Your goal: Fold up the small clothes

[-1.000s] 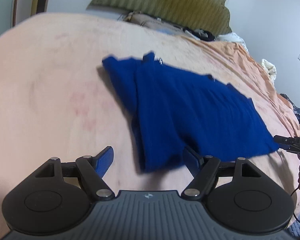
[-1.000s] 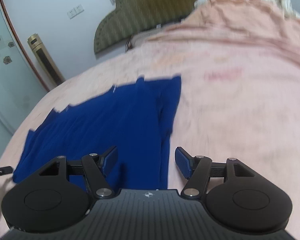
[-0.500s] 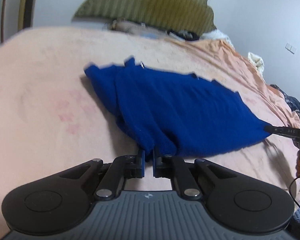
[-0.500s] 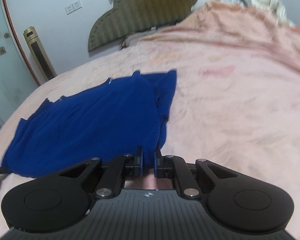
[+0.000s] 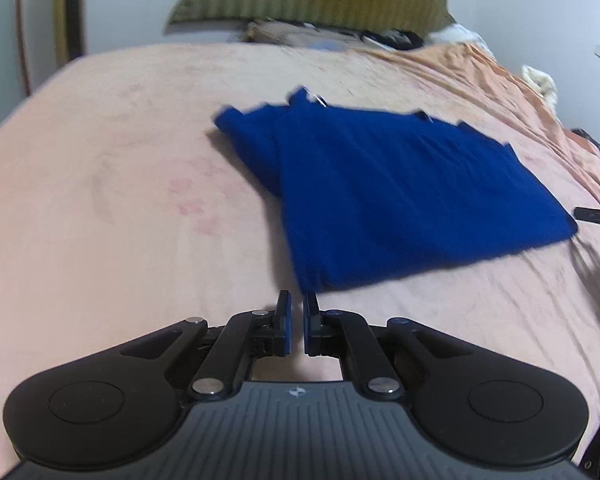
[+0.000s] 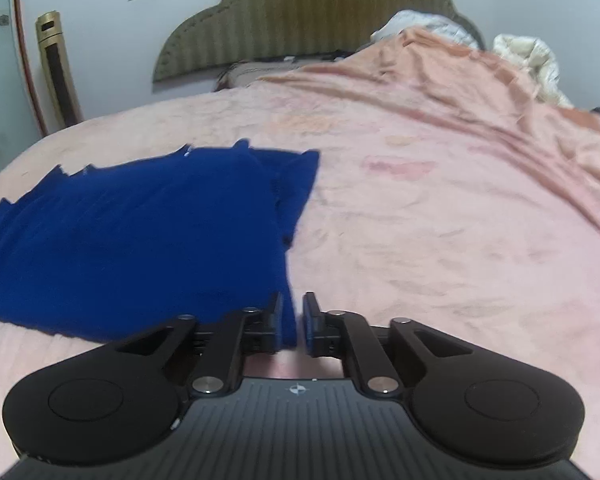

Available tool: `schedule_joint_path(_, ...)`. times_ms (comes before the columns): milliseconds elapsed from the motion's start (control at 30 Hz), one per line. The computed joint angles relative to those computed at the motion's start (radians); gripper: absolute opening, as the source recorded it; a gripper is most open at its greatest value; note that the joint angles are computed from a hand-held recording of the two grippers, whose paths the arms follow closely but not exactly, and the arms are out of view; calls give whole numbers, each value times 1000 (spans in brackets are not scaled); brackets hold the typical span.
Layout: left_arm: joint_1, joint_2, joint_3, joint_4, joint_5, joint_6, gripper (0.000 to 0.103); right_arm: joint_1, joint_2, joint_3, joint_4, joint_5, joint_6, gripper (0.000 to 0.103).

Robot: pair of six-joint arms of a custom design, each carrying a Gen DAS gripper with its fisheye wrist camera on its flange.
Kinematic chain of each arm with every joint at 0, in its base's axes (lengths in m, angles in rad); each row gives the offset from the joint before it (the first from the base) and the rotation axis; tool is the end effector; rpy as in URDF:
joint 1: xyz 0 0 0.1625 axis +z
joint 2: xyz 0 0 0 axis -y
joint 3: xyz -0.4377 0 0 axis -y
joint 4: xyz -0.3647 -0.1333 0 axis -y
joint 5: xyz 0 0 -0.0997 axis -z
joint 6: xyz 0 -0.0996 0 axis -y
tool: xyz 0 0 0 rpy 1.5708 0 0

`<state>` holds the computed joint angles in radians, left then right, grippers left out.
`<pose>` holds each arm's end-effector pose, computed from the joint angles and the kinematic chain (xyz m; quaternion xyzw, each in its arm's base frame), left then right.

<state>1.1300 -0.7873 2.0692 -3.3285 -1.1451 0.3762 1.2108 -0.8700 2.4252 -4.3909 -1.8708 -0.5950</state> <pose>-0.0739 -0.5655 0.0880 0.3316 0.8915 -0.2369 0.1977 -0.0468 -0.4191 0.1988 0.0058 -0.8024 0.4637 0.3757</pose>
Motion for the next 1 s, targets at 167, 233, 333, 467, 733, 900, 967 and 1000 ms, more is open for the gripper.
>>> schedule_joint_path(167,-54,32,-8,-130,41,36,71,55,19,-14,-94,9,-56,58)
schedule_joint_path(233,-78,85,-23,-233,58,47,96,77,24,-24,-51,47,-62,61)
schedule_joint_path(333,-111,156,-73,-265,87,67,96,120,54,-64,51,73,-55,64)
schedule_joint_path(467,-134,256,-160,-246,211,52,96,176,120,-139,170,76,-81,68)
schedule_joint_path(733,-86,314,-153,-334,279,-46,96,202,229,-223,209,20,-130,76)
schedule_joint_path(900,-96,341,-150,-403,312,-26,99,179,245,-214,174,40,-121,102)
schedule_joint_path(967,-98,351,-163,-409,318,-16,99,184,256,-219,163,23,-138,103)
schedule_joint_path(1000,-98,350,-160,-411,318,-19,99,188,262,-221,155,15,-147,103)
